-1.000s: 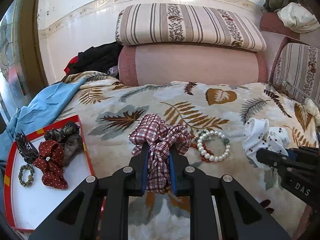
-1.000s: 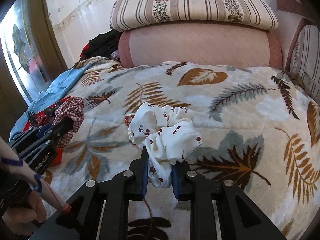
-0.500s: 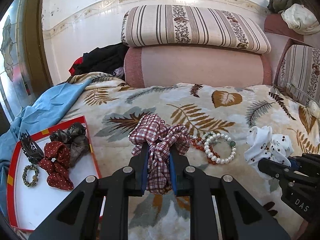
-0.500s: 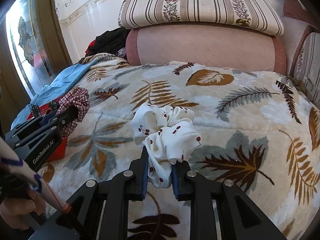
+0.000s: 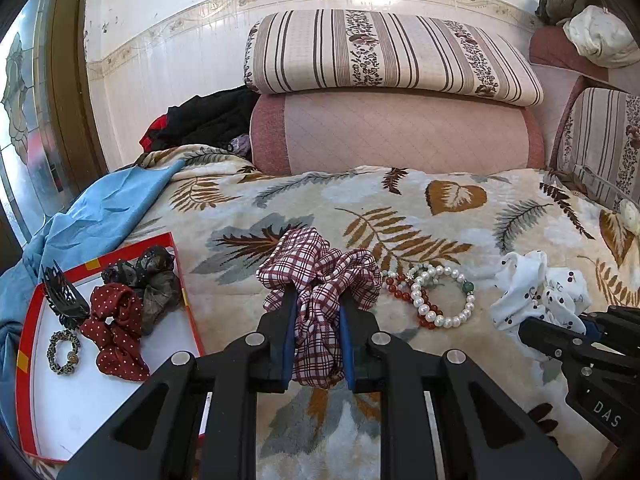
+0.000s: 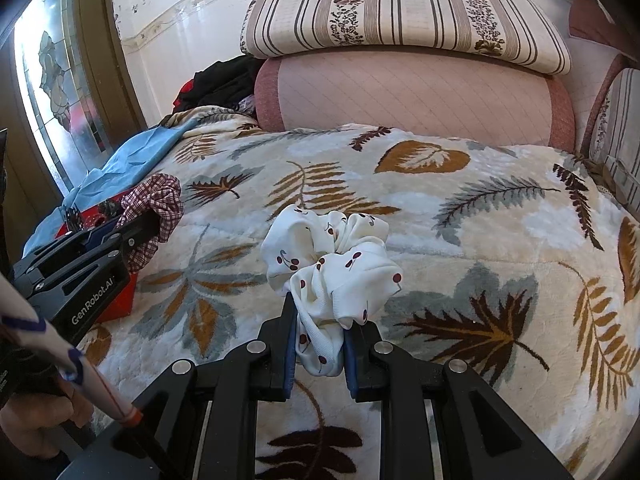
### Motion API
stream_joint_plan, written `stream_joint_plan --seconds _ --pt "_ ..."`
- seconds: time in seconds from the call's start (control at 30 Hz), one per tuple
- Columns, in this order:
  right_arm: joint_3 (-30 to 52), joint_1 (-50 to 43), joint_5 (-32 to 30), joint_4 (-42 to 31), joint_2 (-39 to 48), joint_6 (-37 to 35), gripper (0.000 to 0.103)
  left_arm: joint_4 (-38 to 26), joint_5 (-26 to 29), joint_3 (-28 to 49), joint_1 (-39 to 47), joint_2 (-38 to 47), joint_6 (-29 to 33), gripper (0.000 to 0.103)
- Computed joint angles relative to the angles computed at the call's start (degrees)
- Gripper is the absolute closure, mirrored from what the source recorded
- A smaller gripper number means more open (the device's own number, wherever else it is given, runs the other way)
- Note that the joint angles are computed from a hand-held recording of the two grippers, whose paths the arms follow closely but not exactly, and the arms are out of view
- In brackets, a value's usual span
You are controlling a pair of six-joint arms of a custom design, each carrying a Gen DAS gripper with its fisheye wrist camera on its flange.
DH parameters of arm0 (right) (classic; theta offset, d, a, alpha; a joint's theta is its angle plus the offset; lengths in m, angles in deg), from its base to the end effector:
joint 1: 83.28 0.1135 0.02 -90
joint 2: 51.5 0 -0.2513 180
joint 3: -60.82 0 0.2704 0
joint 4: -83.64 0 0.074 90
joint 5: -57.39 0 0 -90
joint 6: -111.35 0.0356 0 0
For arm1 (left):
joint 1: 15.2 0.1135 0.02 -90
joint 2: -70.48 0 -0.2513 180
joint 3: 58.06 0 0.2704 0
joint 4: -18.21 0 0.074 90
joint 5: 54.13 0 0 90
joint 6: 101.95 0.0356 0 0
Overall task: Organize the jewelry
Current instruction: 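Carry the gingham and white scrunchies with both grippers over the red box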
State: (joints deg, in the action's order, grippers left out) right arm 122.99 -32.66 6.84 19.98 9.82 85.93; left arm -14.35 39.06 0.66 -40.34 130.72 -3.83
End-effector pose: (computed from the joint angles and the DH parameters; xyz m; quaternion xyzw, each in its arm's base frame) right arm 0.1546 0.1527 0.2477 0.1899 0.8985 0.0110 0.3955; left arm 0.2312 -0.1107 0.2631 0.2652 0.8423 -0.0937 0.4599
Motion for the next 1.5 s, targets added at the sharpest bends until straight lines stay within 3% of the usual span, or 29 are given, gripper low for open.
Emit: stream_joint_plan --seconds 0.3,0.57,0.87,1.17,1.33,1.5 --pt "0.46 0.45 -0.07 0.55 0.56 -0.18 0.082 -1.54 1.46 0.5 1.93 -2.08 0.64 0.085" --pt "3.04 2.87 0.31 3.19 4.3 0.22 0.082 -4.45 7.68 2.97 13.67 -3.37 2.5 0.085" --pt "13.59 7.41 1.49 6.97 15.49 -0.09 0.082 -7.14 15.32 6.92 25.84 -1.33 4.24 0.085" --pt "24.94 7.63 -2.15 12.39 26.21 -4.0 0.082 -11.66 23.3 13.55 39.1 4.85 6.41 0.085" --pt "30.65 6.1 -5.97 14.0 30.82 -7.24 0.082 -16.81 28.23 19.9 48.65 10.67 11.26 0.084" --pt "35.45 5.58 -8.42 15.17 35.3 -9.05 0.082 -16.94 27.39 21.04 51.63 14.43 12.61 0.084"
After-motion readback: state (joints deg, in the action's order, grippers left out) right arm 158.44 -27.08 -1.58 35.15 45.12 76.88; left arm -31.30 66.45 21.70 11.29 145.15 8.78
